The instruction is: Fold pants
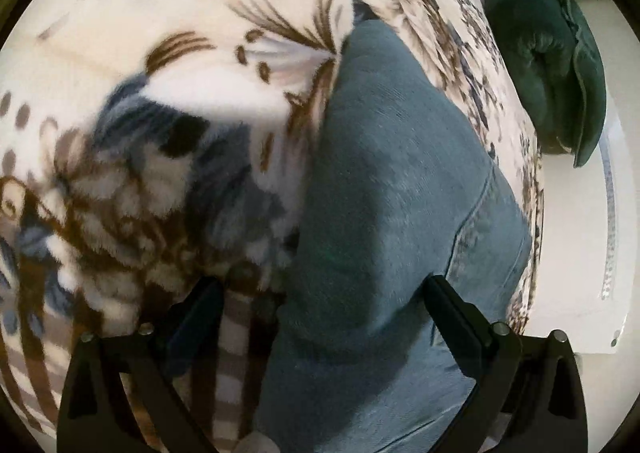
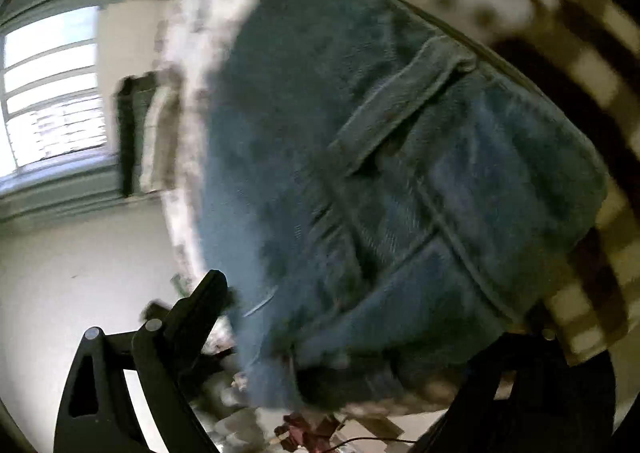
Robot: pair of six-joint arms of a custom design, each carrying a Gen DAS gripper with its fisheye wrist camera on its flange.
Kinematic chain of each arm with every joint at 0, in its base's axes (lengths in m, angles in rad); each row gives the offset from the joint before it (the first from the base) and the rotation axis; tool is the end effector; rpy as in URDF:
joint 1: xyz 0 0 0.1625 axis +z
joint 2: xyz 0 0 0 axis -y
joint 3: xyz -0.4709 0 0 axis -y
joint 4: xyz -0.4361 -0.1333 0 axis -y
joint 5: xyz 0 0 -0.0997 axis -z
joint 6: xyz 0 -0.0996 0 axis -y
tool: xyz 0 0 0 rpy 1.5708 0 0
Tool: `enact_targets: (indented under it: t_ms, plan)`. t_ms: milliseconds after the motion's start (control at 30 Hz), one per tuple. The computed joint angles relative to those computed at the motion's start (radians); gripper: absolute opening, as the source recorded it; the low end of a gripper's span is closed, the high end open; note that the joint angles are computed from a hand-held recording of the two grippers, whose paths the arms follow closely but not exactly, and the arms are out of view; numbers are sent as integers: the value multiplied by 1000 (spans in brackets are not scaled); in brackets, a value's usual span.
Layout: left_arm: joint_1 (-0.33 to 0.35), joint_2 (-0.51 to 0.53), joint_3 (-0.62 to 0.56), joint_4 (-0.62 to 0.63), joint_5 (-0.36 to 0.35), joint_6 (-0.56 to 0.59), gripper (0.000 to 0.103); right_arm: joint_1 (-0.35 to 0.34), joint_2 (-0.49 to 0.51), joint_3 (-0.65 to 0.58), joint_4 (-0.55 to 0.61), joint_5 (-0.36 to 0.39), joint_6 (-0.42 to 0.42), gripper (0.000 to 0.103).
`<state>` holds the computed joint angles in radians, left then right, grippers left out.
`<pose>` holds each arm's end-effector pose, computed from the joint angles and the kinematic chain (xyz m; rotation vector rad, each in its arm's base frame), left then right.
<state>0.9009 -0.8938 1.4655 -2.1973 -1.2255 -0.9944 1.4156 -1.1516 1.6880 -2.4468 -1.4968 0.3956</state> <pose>-0.3450 -0.7045 0.2055 -0.4852 2.8778 -0.4301 0.0318 -0.7070 0.3093 0.7942 2.8804 -0.4953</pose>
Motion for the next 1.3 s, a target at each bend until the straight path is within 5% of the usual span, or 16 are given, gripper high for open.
enact_targets:
  t_ms: [133,333,400,767,833,900,967,1300]
  plan:
    - [0,9,-16,10,1,5,103,-13,18,7,-80,52,103,96]
    - [0,20,-17,-33,5,21,103,4,27,-25,-98,95,-6,95]
    - [-1,25,-19,-51,12,11,103,0,34,-43,-29,66,-24,89]
    - [-13,66,-49,-119,26,38,102,-16,11,-21,-53,69,-4,62]
    - [-19,58,-40,-134,36,37,84,-17,-11,-9,-45,52,-18,57]
    - [-24,47,-32,-134,49,32,45,-6,-11,-12,-52,36,-22,53]
    - [-29,23,9,-203,47,35,32,0,-18,-9,-59,30,-21,49]
    - [-78,15,-48,-198,72,50,23,44,-47,-42,-25,35,-42,40]
